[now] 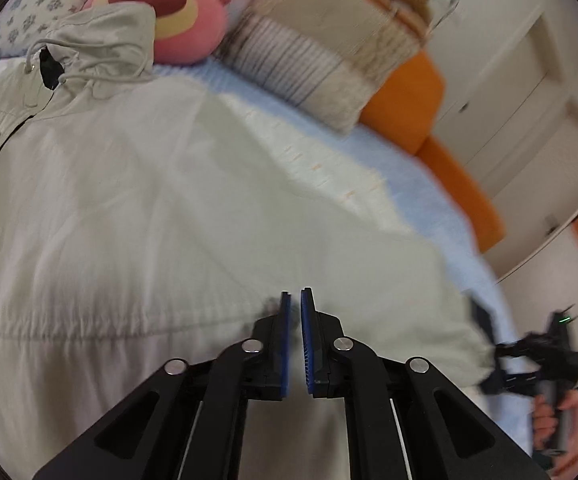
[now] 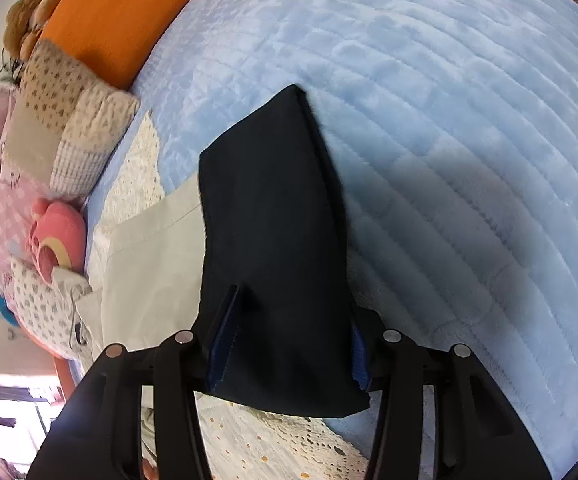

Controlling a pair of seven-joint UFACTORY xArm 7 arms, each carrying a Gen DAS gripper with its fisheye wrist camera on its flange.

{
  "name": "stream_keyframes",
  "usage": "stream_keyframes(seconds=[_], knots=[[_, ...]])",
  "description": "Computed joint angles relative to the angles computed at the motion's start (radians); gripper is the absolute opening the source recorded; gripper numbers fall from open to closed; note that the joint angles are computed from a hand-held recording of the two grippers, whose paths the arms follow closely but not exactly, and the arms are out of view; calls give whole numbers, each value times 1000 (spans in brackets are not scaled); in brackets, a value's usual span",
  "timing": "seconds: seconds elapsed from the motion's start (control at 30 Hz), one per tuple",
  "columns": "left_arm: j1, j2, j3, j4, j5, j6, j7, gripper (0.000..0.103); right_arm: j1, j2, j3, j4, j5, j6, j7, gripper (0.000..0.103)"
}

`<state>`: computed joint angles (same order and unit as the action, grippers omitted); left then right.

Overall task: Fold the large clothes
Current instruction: 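Lift the sleeve with the right tool and lay it across the coat body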

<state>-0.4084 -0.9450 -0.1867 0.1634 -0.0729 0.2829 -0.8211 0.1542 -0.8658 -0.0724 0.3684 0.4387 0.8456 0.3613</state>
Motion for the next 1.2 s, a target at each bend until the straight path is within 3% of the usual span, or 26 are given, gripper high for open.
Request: stream_keyframes(seconds=[0.07,0.2,0.23,0.3,0.4,0.63,0.8,0.93,0.97,1.03,1.07,1.2], knots=[[12,52,-19,11,13,17,2,6,1,9,-4,2,1,1,-3,49],[97,80,-169,61,110,80,-68,6,-3,10,1,-3,15,-12,18,48],[96,77,-166,58,121,80,-74,6,-1,8,6,3,11,-9,22,48],[80,69,-142,40,127,56,-81,6,20,5,-1,10,30,-22,12,28],[73,51,-147,18,138,43,-101,7,34,7,8,40,44,-24,31,14],[87,56,-171,36,187,70,-133,7,106,61,98,251,41,-15,107,9],[88,59,-187,62,211,124,-147,6,164,244,257,595,-25,-3,202,9],[56,39,-218,109,217,270,-181,6,239,511,414,975,-228,46,331,8],[36,23,-211,104,207,283,-191,6,313,609,432,1079,-321,41,388,8],[0,-16,-216,94,191,314,-220,5,521,800,384,1288,-496,112,482,8],[-8,-27,-218,90,192,318,-226,5,592,905,401,1393,-552,124,478,8],[-23,-33,-210,74,206,306,-226,5,741,1300,540,1812,-784,299,527,8]])
